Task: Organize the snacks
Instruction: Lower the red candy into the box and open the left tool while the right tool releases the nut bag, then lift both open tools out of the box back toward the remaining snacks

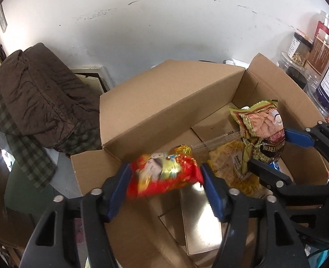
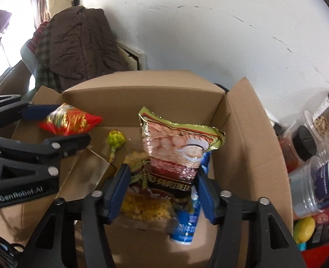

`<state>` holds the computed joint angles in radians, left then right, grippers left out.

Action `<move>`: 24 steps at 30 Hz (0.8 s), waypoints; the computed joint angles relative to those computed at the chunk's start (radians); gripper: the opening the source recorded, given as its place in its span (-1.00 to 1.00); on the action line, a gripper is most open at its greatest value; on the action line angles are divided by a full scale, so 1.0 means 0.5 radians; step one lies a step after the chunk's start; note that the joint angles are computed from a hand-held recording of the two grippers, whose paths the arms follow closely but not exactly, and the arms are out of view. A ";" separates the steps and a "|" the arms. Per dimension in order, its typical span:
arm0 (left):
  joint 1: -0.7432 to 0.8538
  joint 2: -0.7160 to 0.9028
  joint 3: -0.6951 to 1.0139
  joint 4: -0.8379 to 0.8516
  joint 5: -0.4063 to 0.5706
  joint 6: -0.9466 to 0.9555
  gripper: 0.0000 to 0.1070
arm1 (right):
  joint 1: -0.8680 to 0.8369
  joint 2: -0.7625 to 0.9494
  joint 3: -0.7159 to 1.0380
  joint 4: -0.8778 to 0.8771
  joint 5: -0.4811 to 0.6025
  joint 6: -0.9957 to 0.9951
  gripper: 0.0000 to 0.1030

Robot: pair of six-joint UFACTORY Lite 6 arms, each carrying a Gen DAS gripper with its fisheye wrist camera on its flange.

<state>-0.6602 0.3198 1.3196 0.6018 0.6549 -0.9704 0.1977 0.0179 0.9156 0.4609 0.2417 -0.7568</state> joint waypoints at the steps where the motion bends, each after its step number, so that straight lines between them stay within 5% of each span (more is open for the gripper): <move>1: -0.012 -0.006 0.000 0.028 0.015 -0.023 0.28 | -0.006 -0.021 -0.013 -0.041 0.003 0.041 0.18; 16: -0.310 -0.376 -0.014 0.251 0.267 -0.319 0.28 | -0.110 -0.651 -0.196 -0.205 0.216 0.170 0.18; 24: -0.600 -0.652 0.055 0.367 0.606 -0.444 0.28 | -0.146 -1.144 -0.223 -0.258 0.482 0.265 0.18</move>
